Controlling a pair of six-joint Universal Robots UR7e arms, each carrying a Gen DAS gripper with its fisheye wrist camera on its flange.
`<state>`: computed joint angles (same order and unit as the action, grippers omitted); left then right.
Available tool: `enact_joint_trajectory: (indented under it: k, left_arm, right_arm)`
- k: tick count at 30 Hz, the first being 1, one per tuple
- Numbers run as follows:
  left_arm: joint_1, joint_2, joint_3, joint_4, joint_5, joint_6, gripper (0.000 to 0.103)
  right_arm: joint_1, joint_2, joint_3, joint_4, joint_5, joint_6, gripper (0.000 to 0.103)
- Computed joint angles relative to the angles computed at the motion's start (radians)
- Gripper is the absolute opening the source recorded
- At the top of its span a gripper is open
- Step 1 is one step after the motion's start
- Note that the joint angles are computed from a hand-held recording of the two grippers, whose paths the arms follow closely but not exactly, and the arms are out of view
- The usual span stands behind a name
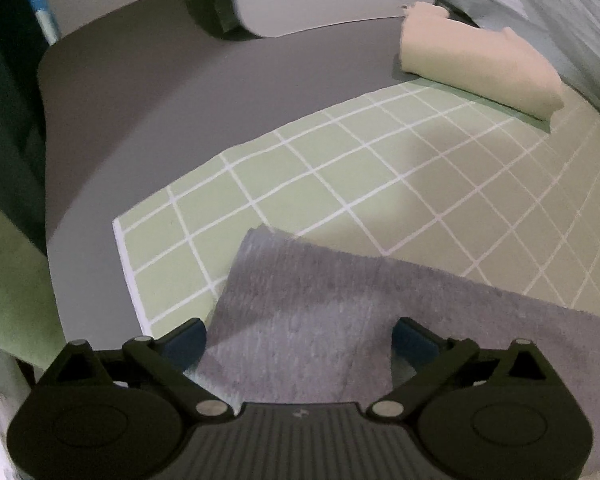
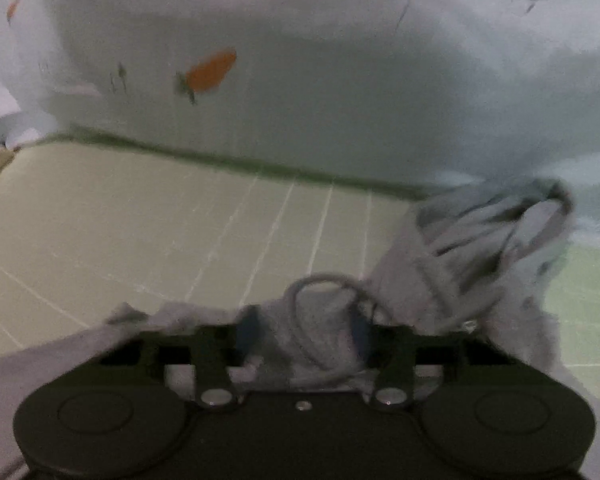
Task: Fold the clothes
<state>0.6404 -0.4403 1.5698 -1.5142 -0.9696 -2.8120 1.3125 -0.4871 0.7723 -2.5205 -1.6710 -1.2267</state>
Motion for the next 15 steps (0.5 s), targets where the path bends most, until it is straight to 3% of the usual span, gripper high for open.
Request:
enact_joint_trajectory:
  k: [1,3,9,15]
  left_arm:
    - [-0.002,-0.001,0.004,-0.007,-0.001,-0.009,0.101]
    - [-0.004,-0.003,0.009,-0.012,-0.001,-0.007,0.101]
    - [-0.010,-0.003,0.015,-0.015,0.000,-0.012,0.101]
    - [-0.021,-0.006,0.033,-0.027,0.007,-0.003,0.101]
  right_arm:
    - [-0.001,0.012,-0.023,0.016,-0.011,-0.005,0.009]
    - [-0.015,-0.022,0.011,0.009,0.050,-0.018,0.008]
    - [-0.057,-0.232,0.235,-0.096,0.157,0.025,0.009]
    - [-0.098,-0.317,0.298,-0.108,0.104,0.051,0.009]
